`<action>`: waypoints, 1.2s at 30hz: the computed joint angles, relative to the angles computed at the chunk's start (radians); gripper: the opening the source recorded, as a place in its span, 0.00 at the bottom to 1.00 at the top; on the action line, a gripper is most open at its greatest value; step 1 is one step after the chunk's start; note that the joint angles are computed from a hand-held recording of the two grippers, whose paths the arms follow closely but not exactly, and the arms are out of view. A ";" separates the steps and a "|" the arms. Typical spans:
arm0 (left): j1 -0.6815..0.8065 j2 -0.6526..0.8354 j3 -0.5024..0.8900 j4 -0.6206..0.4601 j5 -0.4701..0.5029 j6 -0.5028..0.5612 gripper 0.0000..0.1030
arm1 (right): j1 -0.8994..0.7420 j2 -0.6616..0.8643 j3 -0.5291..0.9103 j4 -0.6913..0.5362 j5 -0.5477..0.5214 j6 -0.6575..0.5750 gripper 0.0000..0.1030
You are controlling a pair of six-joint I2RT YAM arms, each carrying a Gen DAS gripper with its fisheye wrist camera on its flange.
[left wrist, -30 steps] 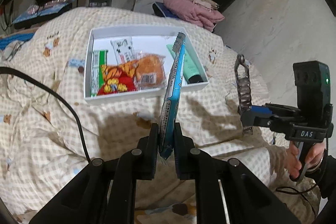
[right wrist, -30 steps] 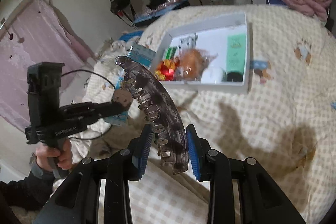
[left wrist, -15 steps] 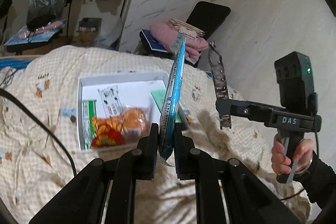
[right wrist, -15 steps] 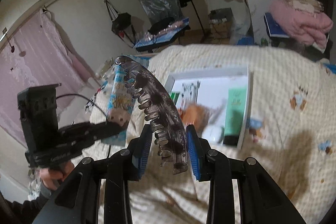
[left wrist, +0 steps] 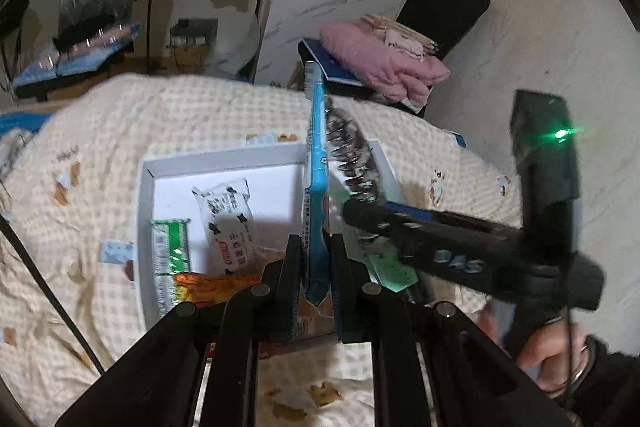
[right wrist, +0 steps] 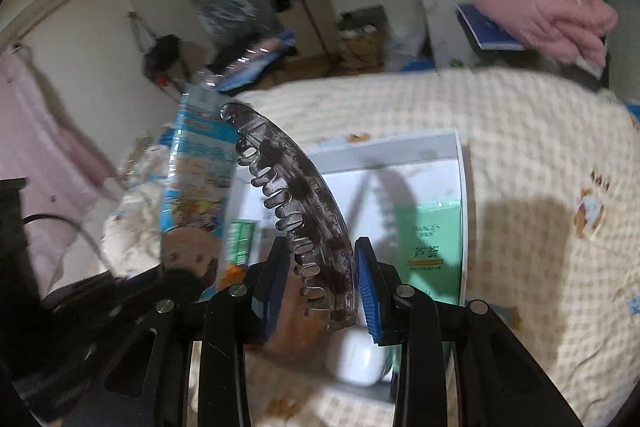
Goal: Organize objects
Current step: 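Lift the toothbrush pack and claw clip with both grippers toward the tray, then lower both items into the tray and open both grippers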
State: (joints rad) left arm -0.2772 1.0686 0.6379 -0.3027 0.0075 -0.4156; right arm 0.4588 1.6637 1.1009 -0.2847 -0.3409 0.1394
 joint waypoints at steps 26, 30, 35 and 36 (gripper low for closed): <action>0.101 0.219 0.108 0.063 0.142 0.019 0.14 | -0.055 -0.062 -0.106 0.061 -0.015 0.053 0.64; 0.092 0.306 0.171 0.071 0.171 -0.001 0.14 | -0.087 -0.073 -0.106 0.055 -0.049 0.066 0.64; 0.083 0.388 0.184 0.079 0.278 -0.027 0.34 | -0.127 -0.087 -0.122 0.044 -0.083 0.055 0.64; 0.080 0.388 0.173 0.085 0.272 -0.042 0.55 | -0.133 -0.093 -0.127 0.042 -0.090 0.053 0.64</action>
State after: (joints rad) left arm -0.1975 1.4571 0.8111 -0.2181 0.2799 -0.4572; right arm 0.3260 1.5707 0.9742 -0.2425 -0.4308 0.1924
